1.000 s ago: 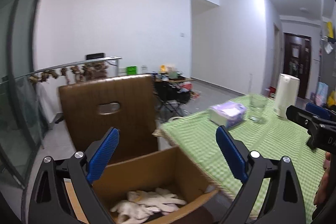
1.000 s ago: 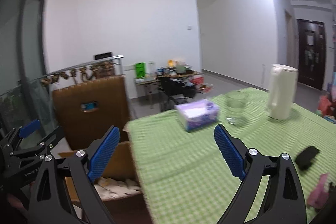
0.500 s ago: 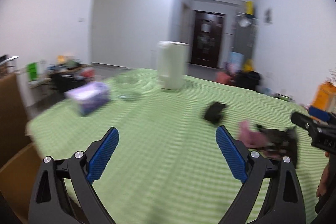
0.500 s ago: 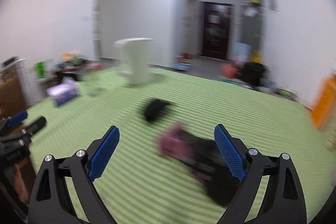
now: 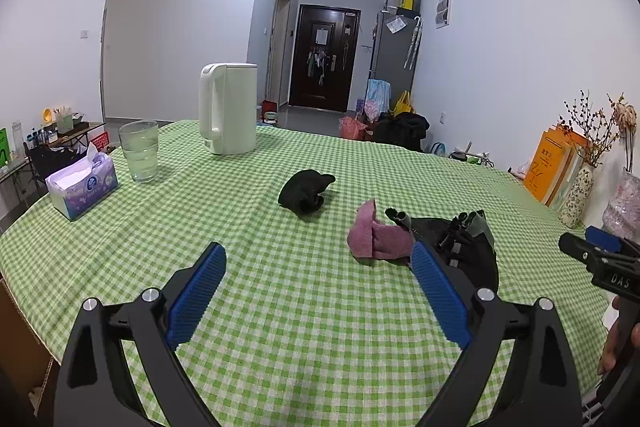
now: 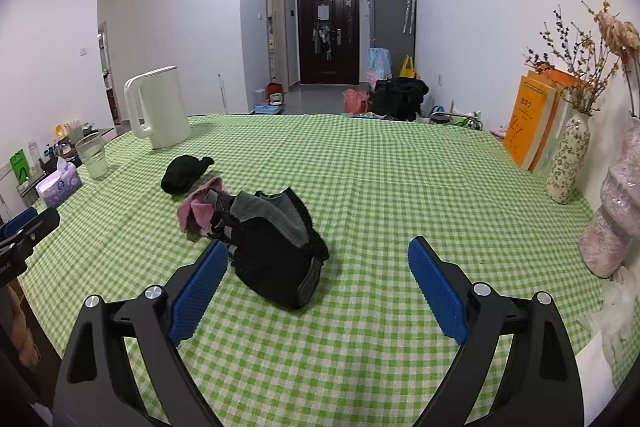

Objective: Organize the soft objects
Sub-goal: 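Move both tools back from the box to the socks on the table, then grasp the dark grey sock with the right tool while the left tool grasps the black sock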

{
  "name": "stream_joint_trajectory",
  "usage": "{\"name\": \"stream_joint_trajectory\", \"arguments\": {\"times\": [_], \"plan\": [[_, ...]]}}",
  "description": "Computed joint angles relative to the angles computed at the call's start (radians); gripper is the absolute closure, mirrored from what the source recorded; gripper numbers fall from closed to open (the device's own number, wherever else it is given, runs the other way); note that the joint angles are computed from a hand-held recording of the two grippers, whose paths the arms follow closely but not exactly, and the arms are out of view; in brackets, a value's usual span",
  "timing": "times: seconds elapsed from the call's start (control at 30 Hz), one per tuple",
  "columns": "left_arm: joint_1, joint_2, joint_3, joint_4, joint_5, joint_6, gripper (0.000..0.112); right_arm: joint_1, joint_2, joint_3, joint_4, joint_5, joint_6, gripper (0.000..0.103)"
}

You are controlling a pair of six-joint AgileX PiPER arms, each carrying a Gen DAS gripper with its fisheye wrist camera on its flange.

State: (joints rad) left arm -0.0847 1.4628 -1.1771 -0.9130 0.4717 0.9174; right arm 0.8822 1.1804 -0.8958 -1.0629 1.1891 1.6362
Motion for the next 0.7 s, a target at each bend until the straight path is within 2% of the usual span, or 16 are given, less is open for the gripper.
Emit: {"name": "stream_joint_trajectory", "arguments": {"times": [0.17, 0.27, 0.43, 0.5, 0.57, 0.6, 0.7], "plan": [[-0.002, 0.026, -0.056, 0.074, 0.021, -0.071, 0.022, -0.048, 0.014, 0.007, 0.025, -0.079, -0.026, 0.015], [-0.013, 0.075, -0.106, 0.097, 0.045, -0.095, 0.022, -0.136, 0.014, 0.027, 0.064, -0.183, -0.063, 0.015], [-0.064, 0.177, -0.217, 0.254, 0.005, -0.222, 0.022, -0.332, 0.055, 0.038, 0.155, -0.419, -0.175, 0.015], [-0.081, 0.247, -0.31, 0.326, 0.023, -0.286, 0.022, -0.413, 0.091, 0.03, 0.204, -0.509, -0.238, 0.023], [-0.092, 0.322, -0.415, 0.392, 0.068, -0.356, 0.022, -0.485, 0.124, 0.017, 0.284, -0.583, -0.332, 0.039], [-0.099, 0.365, -0.474, 0.424, 0.093, -0.389, 0.022, -0.533, 0.151, 0.009, 0.346, -0.636, -0.401, 0.041], [-0.122, 0.488, -0.648, 0.503, 0.165, -0.454, 0.032, -0.607, 0.207, -0.013, 0.452, -0.712, -0.526, 0.045]]}}
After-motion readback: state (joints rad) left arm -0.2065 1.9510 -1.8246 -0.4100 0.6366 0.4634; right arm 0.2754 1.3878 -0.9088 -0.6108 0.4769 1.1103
